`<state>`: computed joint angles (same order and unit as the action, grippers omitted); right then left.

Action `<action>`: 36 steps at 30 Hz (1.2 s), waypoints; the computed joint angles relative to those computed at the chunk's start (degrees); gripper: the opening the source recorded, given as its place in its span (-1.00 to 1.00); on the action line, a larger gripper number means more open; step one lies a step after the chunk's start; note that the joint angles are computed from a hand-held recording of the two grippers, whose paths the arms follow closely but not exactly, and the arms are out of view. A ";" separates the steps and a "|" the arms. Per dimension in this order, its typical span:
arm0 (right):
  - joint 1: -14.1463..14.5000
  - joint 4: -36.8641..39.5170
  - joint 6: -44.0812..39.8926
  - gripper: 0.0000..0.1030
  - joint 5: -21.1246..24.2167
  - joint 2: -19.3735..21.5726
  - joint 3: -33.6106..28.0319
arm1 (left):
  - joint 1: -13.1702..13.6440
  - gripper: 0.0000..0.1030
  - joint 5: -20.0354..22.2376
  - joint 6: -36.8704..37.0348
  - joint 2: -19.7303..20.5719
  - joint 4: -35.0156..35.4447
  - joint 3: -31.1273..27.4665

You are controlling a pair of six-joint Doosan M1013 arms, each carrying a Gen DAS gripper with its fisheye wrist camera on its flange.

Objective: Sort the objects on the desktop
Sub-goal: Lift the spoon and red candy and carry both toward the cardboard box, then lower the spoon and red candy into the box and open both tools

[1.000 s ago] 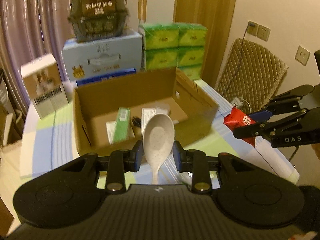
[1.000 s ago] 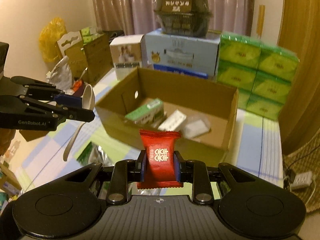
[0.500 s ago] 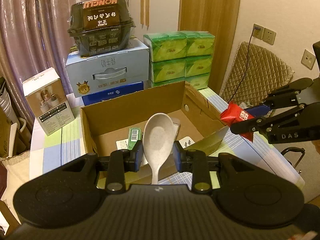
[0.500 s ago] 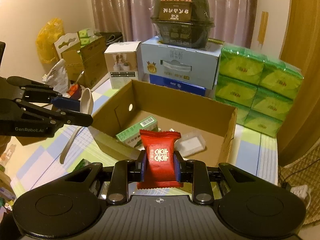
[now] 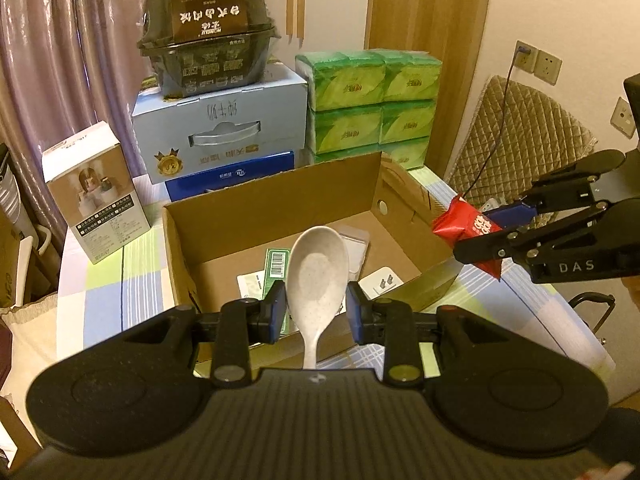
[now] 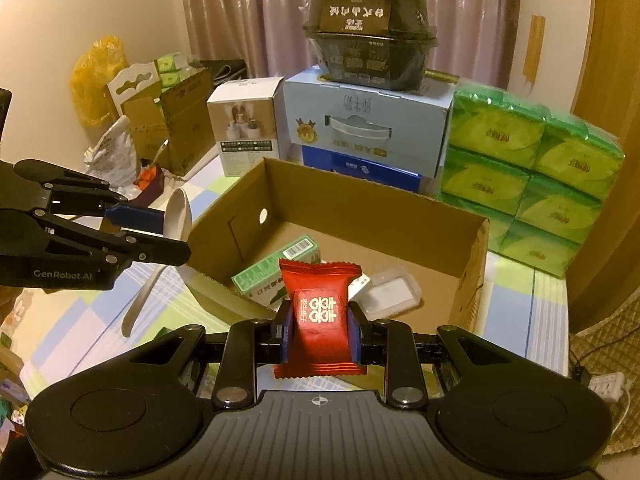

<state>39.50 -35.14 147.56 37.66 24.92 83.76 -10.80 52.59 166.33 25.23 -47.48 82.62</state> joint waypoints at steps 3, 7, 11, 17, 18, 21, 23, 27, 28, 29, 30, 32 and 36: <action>-0.32 0.46 -0.39 -0.53 0.04 0.38 -0.30 | -0.08 -0.49 0.12 -0.27 0.52 0.41 -0.55; -0.85 0.76 -0.28 -0.53 0.10 0.74 -0.63 | -0.01 -0.49 1.09 -1.92 1.51 0.83 -1.96; -1.31 1.05 -0.38 -0.53 0.20 1.08 -1.12 | -0.11 -0.49 1.34 -3.46 2.58 1.56 -3.70; -2.03 1.06 -0.86 -0.53 0.24 1.51 -1.85 | -0.53 -0.49 2.34 -6.46 4.38 2.97 -7.08; -2.12 0.96 -0.98 -0.53 0.36 1.60 -2.00 | -0.67 -0.49 2.44 -6.83 4.65 3.34 -7.67; -2.42 0.72 -1.37 -0.53 0.60 1.81 -2.47 | -1.23 -0.49 2.12 -7.58 5.32 4.62 -9.22; -2.62 0.45 -1.40 -0.53 0.71 1.91 -2.72 | -1.50 -0.49 2.59 -8.43 5.89 5.50 -10.53; -3.21 0.29 -1.26 -0.53 0.67 2.10 -3.01 | -2.03 -0.49 2.33 -9.07 6.72 6.23 -12.19; -3.38 0.20 -0.96 -0.53 0.64 2.13 -2.99 | -2.12 -0.49 2.57 -9.33 7.03 6.22 -12.70; -3.57 0.17 -0.66 -0.53 0.59 2.16 -2.96 | -2.20 -0.49 2.51 -9.54 7.23 6.26 -12.99; -3.77 0.16 -0.28 -0.53 0.51 2.23 -2.94 | -2.29 -0.49 2.38 -9.80 7.45 6.31 -13.30; -4.16 0.30 0.37 -0.53 0.40 2.39 -2.88 | -2.46 -0.49 2.23 -10.37 7.89 6.45 -13.86; -4.83 0.52 0.99 -0.53 0.27 2.84 -2.72 | -2.81 -0.49 1.75 -11.89 8.97 7.12 -15.06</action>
